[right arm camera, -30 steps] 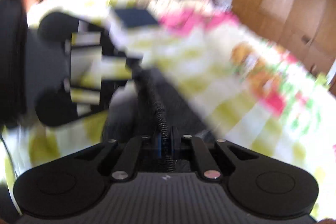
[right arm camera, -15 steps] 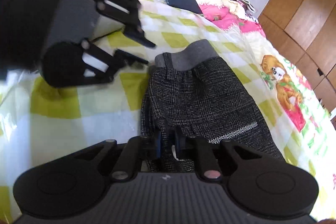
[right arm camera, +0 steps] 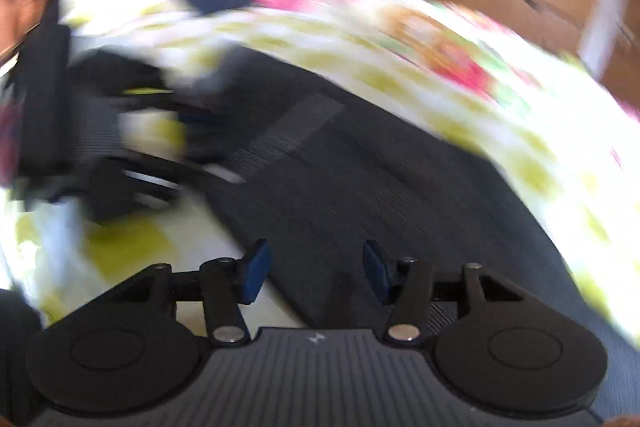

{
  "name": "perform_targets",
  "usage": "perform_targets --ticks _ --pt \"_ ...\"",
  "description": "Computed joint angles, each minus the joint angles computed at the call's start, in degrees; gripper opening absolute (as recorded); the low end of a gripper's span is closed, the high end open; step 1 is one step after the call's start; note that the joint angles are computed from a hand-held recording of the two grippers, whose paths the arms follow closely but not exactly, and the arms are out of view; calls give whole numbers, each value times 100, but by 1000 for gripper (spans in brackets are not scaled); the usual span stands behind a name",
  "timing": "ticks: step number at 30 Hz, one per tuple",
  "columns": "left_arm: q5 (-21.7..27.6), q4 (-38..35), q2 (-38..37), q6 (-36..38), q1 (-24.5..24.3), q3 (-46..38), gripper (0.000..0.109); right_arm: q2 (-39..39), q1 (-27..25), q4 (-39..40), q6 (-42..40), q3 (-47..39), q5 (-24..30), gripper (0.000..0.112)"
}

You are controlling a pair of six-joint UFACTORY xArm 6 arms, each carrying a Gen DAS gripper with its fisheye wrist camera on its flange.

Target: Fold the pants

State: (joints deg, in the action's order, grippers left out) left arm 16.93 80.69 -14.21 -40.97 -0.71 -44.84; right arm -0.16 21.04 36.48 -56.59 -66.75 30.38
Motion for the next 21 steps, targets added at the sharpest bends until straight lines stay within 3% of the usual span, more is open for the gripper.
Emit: perform_targets --ticks 2,4,5,9,12,14,17,18,21 --pt "419 428 -54 -293 -261 0 45 -47 -548 -473 854 119 -42 52" --pt "692 -104 -73 31 -440 -75 45 14 -1094 -785 1808 72 47 52" --pt "821 -541 -92 370 -540 -146 46 13 -1297 -582 1963 35 105 52" --pt "1216 -612 -6 155 -1054 -525 48 115 -1712 1291 938 -313 369 52" --pt "1134 -743 503 -145 -1360 -1076 51 590 -1624 2027 235 -795 717 51" --pt "965 -951 1028 -19 -1449 -1564 52 1023 -1527 1969 285 -1178 902 49" --pt "929 -1405 1624 353 -1652 -2099 54 1449 -1453 1194 842 -1423 520 40" --pt "983 -1530 1728 504 -1700 -2149 54 1498 -1563 1233 851 -1486 553 35" --pt "1165 -1519 1793 615 -1756 -2114 54 1409 -2093 1496 965 -1419 580 34"
